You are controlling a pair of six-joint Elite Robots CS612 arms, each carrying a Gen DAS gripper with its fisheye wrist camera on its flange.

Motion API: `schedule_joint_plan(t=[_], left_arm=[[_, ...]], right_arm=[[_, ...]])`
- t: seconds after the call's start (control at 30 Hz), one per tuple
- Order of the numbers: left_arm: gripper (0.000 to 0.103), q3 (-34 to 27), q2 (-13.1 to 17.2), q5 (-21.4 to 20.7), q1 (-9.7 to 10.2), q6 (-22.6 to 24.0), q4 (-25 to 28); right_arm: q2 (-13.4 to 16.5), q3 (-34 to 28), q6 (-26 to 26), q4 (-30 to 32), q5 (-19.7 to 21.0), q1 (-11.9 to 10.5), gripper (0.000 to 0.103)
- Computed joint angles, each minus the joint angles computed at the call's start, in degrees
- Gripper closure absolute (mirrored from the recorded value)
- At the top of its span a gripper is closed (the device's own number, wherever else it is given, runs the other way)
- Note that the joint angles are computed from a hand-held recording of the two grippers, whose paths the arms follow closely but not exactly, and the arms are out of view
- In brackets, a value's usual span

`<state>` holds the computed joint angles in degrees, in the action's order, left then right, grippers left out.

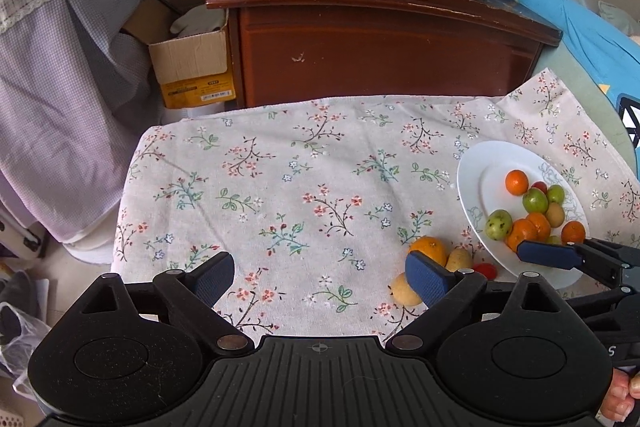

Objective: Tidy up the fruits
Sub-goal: 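Move the left tool to a brown kiwi while the right tool approaches a red cherry tomato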

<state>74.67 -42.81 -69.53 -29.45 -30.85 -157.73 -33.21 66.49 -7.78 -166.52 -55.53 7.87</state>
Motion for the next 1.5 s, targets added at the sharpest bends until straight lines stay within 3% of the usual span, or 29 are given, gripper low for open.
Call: schedule_joint_plan(t=[0.17, 0.6, 0.73, 0.87, 0.97, 1.17, 1.4, 1.5], left_arm=[[0.009, -0.82, 0.72, 0.05, 0.43, -2.81, 1.60], [0.009, -2.22, 2.35, -1.90, 0.68, -2.29, 2.00], [0.009, -1.99, 2.30, -1.79, 0.75, -2.68, 0.96], [0.009, -2.21, 2.51, -2.41, 0.82, -2.96, 1.40], [0.009, -2.22, 2.52, -2.29, 0.79, -2.76, 1.41], [0.009, -2.04, 2.50, -3.21, 0.89, -2.42, 0.35], [0.010, -1.69, 2.49, -4.35, 0.78, -0.94, -1.11], [0.011, -1.62, 2.53, -4.16, 0.80, -1.03, -1.81]], right_arm=[[0.06, 0.19, -2.66, 0.21, 0.93, 0.21, 0.020], [1.02, -1.18, -5.06, 3.51, -0.54, 0.69, 0.019], [0.34, -1.53, -8.90, 10.55, 3.58, 0.31, 0.020], [-0.35, -0.35, -11.99, 8.97, 2.53, 0.76, 0.021], [-0.63, 0.11, -12.16, 8.38, -0.60, 1.09, 0.029], [-0.29, -0.27, -12.29, 8.88, -2.17, 1.12, 0.052], [-0.09, -0.32, -12.54, 7.85, -3.24, 1.22, 0.055], [-0.05, -0.26, -12.14, 7.09, -4.26, 1.33, 0.063]])
